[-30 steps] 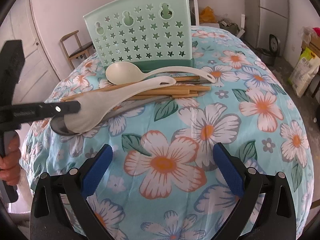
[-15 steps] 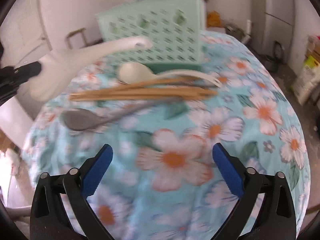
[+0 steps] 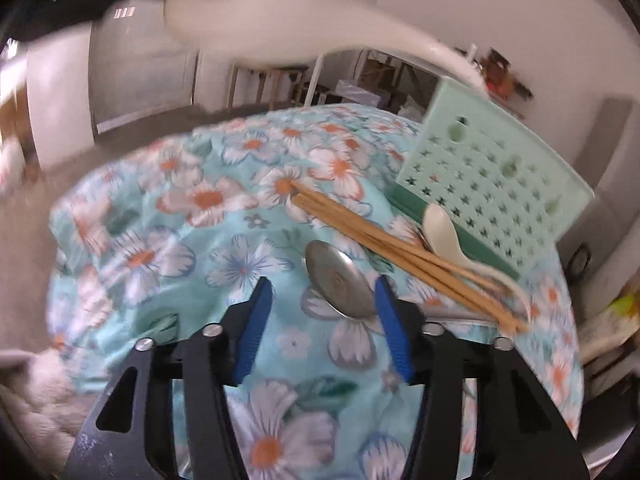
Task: Organize utensils
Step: 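Lift the white paddle with the left gripper while the right gripper grasps a metal spoon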
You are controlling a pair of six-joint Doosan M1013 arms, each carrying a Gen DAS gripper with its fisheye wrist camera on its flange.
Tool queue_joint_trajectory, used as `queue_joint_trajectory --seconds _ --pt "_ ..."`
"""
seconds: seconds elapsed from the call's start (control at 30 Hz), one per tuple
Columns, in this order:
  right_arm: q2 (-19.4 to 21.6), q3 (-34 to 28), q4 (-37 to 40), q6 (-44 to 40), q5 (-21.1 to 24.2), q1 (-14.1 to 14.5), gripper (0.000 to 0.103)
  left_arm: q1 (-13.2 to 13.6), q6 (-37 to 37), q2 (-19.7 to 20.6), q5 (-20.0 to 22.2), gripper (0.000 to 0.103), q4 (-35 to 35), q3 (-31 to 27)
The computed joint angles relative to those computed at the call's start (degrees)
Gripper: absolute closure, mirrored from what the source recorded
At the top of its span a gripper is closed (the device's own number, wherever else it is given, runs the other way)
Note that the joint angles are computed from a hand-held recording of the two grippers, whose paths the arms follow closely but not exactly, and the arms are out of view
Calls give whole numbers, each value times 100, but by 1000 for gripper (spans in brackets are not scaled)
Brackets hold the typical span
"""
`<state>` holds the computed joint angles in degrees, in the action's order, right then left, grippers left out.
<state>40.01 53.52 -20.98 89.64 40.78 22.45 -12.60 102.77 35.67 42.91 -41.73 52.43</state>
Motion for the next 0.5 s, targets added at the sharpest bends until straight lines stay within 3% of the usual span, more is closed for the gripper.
queue_joint_trajectory --seconds 0.1,0.17,0.33,0.5 --pt "71 -80 -167 103 161 15 86 45 96 -83 -103 102 -89 123" --pt "51 -93 -255 246 201 14 94 64 188 -117 -191 102 -136 151" --pt "-62 -121 7 457 180 -43 97 77 432 -61 -202 102 -277 -19" --pt "-245 -107 764 582 68 -241 99 51 592 102 -101 102 -327 -394"
